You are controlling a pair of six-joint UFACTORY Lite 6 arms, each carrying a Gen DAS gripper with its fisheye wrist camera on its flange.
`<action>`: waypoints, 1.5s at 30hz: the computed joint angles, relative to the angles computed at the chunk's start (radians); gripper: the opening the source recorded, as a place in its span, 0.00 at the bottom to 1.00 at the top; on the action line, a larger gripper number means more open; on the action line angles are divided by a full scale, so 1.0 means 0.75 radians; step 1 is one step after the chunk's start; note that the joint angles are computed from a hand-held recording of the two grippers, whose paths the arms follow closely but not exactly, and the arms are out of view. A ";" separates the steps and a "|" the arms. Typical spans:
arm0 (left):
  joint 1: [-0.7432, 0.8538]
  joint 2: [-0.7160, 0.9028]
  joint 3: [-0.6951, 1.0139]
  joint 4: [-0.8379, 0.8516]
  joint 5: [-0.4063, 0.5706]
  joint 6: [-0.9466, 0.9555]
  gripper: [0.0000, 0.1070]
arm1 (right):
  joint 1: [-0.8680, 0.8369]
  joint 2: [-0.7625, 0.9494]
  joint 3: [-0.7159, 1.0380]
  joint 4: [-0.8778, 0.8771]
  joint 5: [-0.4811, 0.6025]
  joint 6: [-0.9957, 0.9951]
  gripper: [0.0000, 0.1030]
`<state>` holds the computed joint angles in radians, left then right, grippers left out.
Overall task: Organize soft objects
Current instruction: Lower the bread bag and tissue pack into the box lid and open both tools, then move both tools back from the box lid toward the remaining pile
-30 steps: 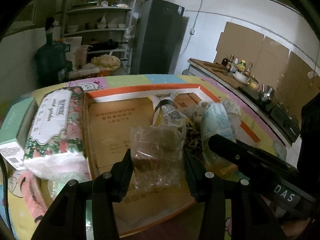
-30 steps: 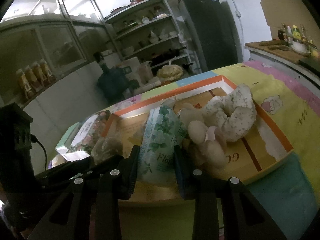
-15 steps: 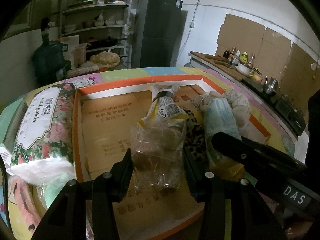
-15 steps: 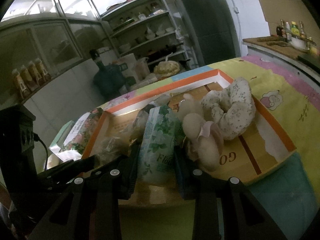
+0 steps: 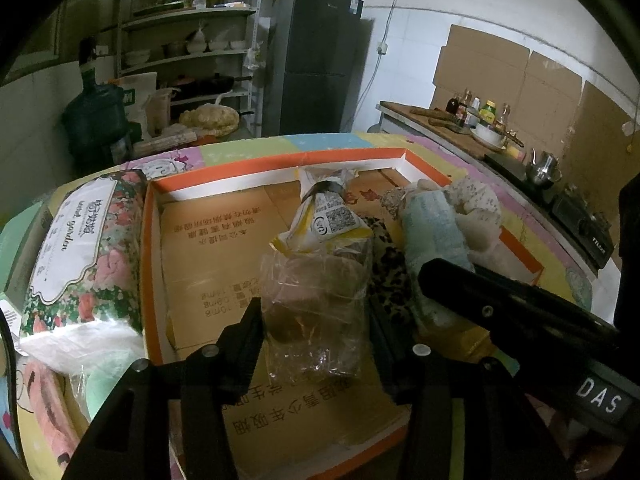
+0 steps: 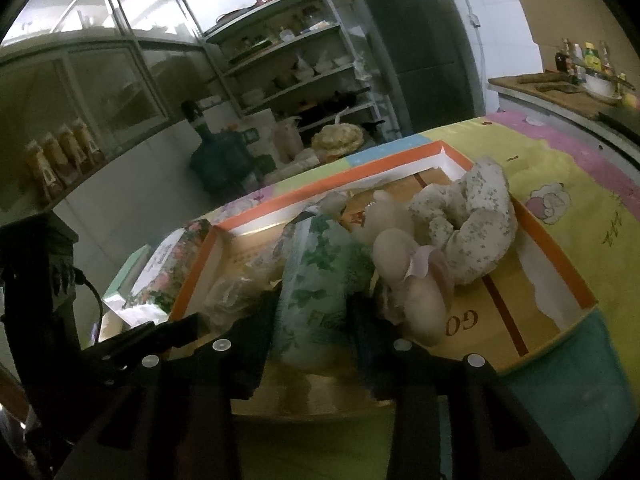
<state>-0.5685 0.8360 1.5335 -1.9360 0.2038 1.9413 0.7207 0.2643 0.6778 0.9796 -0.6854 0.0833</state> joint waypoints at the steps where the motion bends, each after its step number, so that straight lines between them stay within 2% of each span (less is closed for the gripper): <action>1: 0.000 -0.004 -0.007 -0.017 0.004 0.021 0.49 | 0.000 -0.003 0.000 -0.001 -0.003 -0.001 0.42; 7: 0.003 -0.058 -0.063 -0.141 0.023 0.153 0.60 | 0.005 -0.024 -0.007 0.010 -0.015 -0.013 0.45; 24: 0.055 -0.289 -0.309 -0.533 0.080 0.542 0.61 | 0.097 -0.122 -0.027 0.169 -0.059 -0.148 0.46; 33: 0.109 -0.434 -0.473 -0.647 0.152 0.657 0.61 | 0.195 -0.150 0.013 0.318 -0.103 -0.288 0.46; 35: 0.128 -0.467 -0.509 -0.656 0.171 0.668 0.61 | 0.215 -0.148 0.029 0.348 -0.112 -0.315 0.48; 37: 0.148 -0.495 -0.543 -0.662 0.194 0.675 0.61 | 0.241 -0.142 0.054 0.388 -0.125 -0.353 0.57; 45: 0.260 -0.639 -0.700 -0.651 0.282 0.675 0.61 | 0.323 -0.106 0.161 0.519 -0.163 -0.500 0.58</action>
